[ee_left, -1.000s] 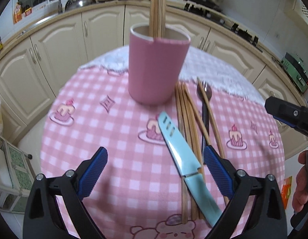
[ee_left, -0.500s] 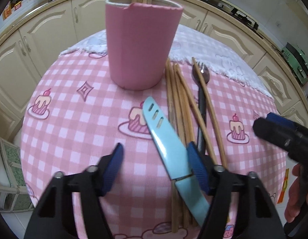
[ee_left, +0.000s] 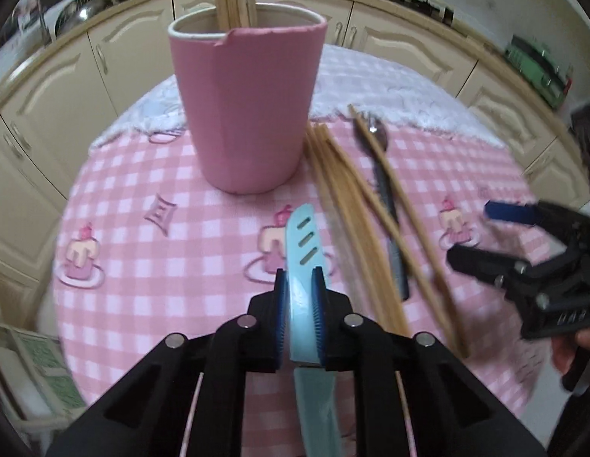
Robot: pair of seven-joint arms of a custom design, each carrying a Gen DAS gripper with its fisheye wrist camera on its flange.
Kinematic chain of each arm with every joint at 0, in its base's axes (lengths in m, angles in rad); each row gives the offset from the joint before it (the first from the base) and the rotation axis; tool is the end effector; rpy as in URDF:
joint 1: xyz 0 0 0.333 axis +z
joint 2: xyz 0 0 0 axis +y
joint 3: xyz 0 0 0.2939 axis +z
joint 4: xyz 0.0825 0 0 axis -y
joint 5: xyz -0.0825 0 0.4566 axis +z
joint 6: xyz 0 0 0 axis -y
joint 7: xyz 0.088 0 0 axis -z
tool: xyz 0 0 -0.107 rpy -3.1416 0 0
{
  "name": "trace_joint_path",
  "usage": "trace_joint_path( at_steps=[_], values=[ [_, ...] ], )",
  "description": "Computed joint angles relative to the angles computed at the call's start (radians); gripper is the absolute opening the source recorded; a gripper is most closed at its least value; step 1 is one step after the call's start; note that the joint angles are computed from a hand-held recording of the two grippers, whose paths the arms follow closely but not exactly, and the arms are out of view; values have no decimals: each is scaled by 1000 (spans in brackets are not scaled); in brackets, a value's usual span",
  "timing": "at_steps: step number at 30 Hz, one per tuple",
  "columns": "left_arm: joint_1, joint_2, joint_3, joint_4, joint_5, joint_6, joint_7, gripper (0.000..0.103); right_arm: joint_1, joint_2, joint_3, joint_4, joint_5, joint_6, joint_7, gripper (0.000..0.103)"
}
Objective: Organize utensils
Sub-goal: 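Grasp the light blue knife with the left tool while the right tool grasps a chopstick, then lift knife and chopstick, insert both into the pink cup, open both tools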
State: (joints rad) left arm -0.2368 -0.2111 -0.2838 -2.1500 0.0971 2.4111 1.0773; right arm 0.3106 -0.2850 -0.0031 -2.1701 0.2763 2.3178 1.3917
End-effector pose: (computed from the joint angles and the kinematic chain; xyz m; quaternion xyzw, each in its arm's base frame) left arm 0.5208 -0.3044 0.4899 -0.6543 0.7176 -0.2008 0.1292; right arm 0.5525 0.1807 0.5160 -0.7927 0.5588 -0.0508 0.2384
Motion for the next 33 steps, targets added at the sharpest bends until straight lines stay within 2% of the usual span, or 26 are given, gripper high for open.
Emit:
trace_joint_path(
  at_steps=[1,2,3,4,5,9,12,15,16,17,19,21,23,25,29,30,31,33],
  values=[
    [0,1,-2,2,13,-5,8,14,-4,12,5,9,-16,0,14,97],
    [1,4,-5,8,29,-15,16,21,-5,21,7,17,-21,-3,21,97],
    [1,11,-9,21,48,-33,20,29,-6,27,7,24,-22,-6,25,97],
    [-1,17,-7,28,44,-41,27,47,-8,33,10,30,-28,-8,31,97],
    [-4,19,-5,30,40,-38,30,51,-9,39,13,37,-35,-8,35,97],
    [-9,42,-2,46,44,-49,47,51,-11,50,20,53,-57,-12,46,97],
    [-11,57,-8,49,90,-42,39,51,-14,67,29,73,-90,-14,64,97],
    [-15,53,-1,47,85,-36,53,38,-16,92,39,98,-127,-17,80,95],
    [-15,52,0,47,87,-37,57,31,-15,103,40,110,-130,-23,82,90],
    [-14,52,1,48,88,-40,62,29,-14,117,42,126,-130,-34,82,87],
    [-17,53,5,51,78,-45,97,29,-13,146,50,159,-154,-55,89,77],
    [-18,59,5,61,81,-59,132,29,-15,174,65,192,-217,-68,123,72],
    [-20,75,10,86,63,-85,165,30,-14,194,68,223,-223,-89,132,60],
    [-20,84,19,99,27,-98,196,30,-12,214,71,256,-234,-118,134,35],
    [-20,80,17,84,35,-61,215,29,-9,247,78,298,-252,-144,113,29],
    [-20,76,19,79,24,-54,221,28,-10,250,76,304,-231,-149,100,14],
    [-19,72,20,74,17,-50,223,27,-12,248,75,303,-211,-151,93,6],
    [-18,52,21,51,3,-36,227,25,-16,228,70,276,-174,-128,81,6]
  ],
)
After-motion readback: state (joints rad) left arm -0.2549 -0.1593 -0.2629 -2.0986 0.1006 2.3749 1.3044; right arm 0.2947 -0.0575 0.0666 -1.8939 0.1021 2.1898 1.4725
